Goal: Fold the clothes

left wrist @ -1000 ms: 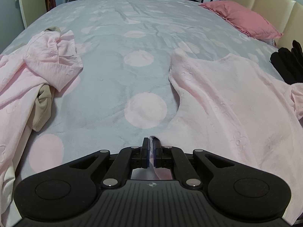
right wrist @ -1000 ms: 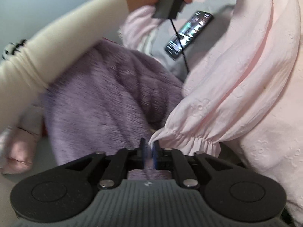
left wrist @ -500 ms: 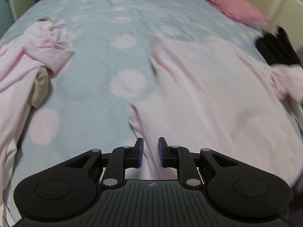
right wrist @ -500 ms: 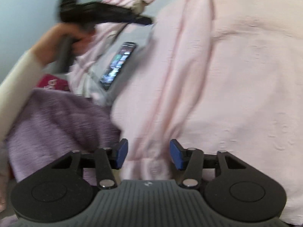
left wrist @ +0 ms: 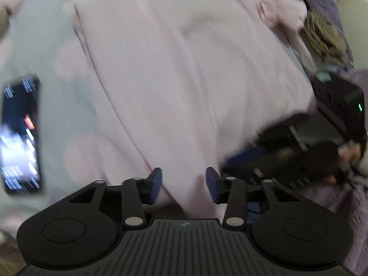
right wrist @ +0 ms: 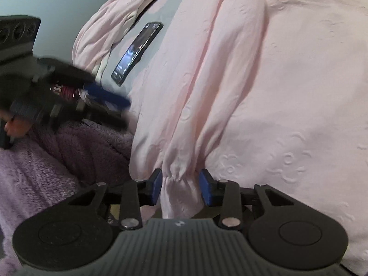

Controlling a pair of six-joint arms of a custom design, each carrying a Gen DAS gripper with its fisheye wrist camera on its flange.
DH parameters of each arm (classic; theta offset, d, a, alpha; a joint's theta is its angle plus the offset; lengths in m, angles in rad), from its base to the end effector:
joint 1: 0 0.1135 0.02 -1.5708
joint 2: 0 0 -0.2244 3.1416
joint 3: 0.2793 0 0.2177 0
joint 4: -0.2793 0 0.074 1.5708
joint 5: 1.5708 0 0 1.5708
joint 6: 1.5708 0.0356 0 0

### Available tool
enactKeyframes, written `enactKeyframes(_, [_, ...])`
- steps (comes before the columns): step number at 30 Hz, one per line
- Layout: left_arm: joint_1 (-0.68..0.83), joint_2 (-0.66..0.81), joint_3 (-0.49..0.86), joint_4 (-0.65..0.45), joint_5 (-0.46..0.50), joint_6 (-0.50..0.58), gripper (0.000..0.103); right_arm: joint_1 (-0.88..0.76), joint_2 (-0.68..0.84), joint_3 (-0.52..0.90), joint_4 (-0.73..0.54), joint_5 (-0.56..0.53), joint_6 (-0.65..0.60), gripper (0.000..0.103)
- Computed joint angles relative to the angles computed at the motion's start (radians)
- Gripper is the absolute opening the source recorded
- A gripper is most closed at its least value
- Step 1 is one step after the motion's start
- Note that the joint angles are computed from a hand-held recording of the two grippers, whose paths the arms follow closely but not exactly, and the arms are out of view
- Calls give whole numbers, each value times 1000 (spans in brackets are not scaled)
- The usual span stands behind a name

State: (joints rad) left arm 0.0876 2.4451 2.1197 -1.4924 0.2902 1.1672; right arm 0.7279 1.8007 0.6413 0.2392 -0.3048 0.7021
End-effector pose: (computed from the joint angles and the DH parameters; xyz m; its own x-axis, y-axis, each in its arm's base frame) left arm 0.3826 0.0234 0.1426 -0.5205 0.8389 -0.1592 0.8280 0.4505 -0.3338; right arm 0.1984 0.1911 0.0783 -0.9511 -0.0223 -0.3082 -0.2045 0.7933 0.5735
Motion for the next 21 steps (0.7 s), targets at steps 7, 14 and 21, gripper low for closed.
enactKeyframes(7, [-24,2,-123,114,-65,-114,41,40,100,88,-1,53,-42,17])
enactKeyframes(14, [-3,-16,-90,122,-65,-143,0,28,21,6,43,10,27,5])
enactKeyframes(21, [30,-78,-65,224,-145,-200,0,-11,-2,-67,194,-107,133,1])
